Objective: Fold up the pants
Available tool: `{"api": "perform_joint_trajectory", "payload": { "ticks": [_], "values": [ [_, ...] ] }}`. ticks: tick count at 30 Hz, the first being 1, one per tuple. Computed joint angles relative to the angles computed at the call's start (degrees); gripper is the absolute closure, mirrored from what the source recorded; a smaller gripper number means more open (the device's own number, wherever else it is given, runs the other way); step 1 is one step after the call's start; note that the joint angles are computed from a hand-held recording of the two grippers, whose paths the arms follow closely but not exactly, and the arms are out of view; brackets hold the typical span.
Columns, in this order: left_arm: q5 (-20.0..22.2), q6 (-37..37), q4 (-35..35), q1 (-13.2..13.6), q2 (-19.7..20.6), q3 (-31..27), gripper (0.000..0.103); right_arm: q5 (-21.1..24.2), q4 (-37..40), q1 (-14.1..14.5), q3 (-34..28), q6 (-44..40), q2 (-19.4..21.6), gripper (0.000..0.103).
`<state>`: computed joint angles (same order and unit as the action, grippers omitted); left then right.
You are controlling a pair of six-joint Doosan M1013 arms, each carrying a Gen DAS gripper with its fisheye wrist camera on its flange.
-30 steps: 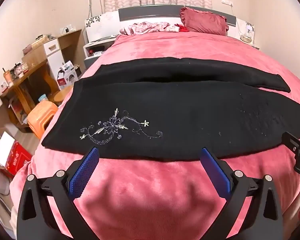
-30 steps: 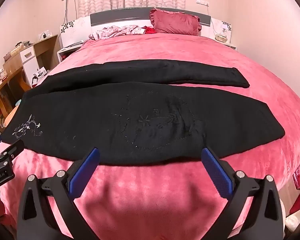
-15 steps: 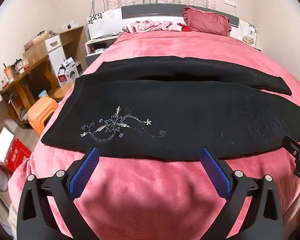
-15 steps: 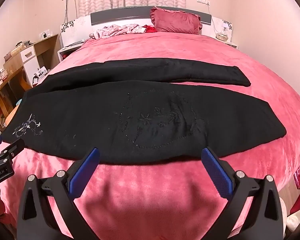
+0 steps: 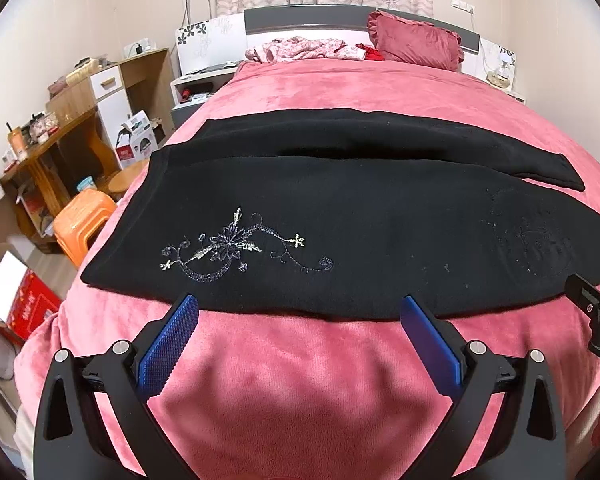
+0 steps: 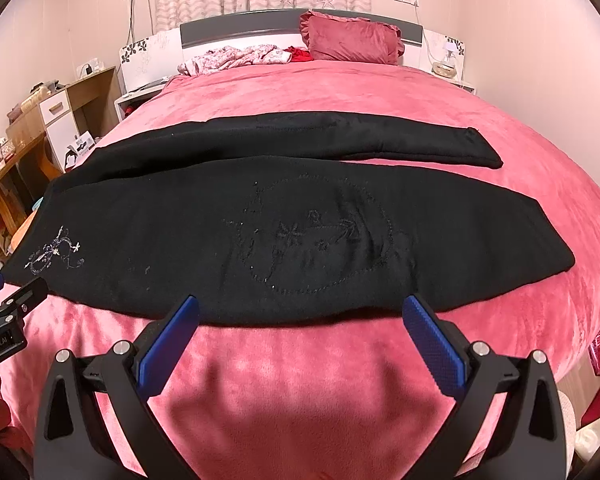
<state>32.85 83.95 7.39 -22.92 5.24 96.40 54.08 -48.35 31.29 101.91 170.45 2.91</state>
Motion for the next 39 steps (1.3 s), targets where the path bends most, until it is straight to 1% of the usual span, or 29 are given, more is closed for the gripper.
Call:
{"api": "perform_joint_trajectory", "payload": {
  "ticks": [6,18,39],
  "values": [
    [0.56,-0.72,-0.04,0.26,0.28,-0.43,0.003,0.03,0.06,-0.02,-0.05,0.12,0.03,0.002],
    [0.44,0.59,-0.39,0.23,0.39,-0.4,0.003,0.04,0.06,-0.01,-0.03,0.21,0.05,0.002],
    [0.69,-0.45,0.19,0.07,0.53,-0.39,0.003,-0.14,0.34,-0.21,-0.01,-0.03,0.02,0.002]
  ]
}}
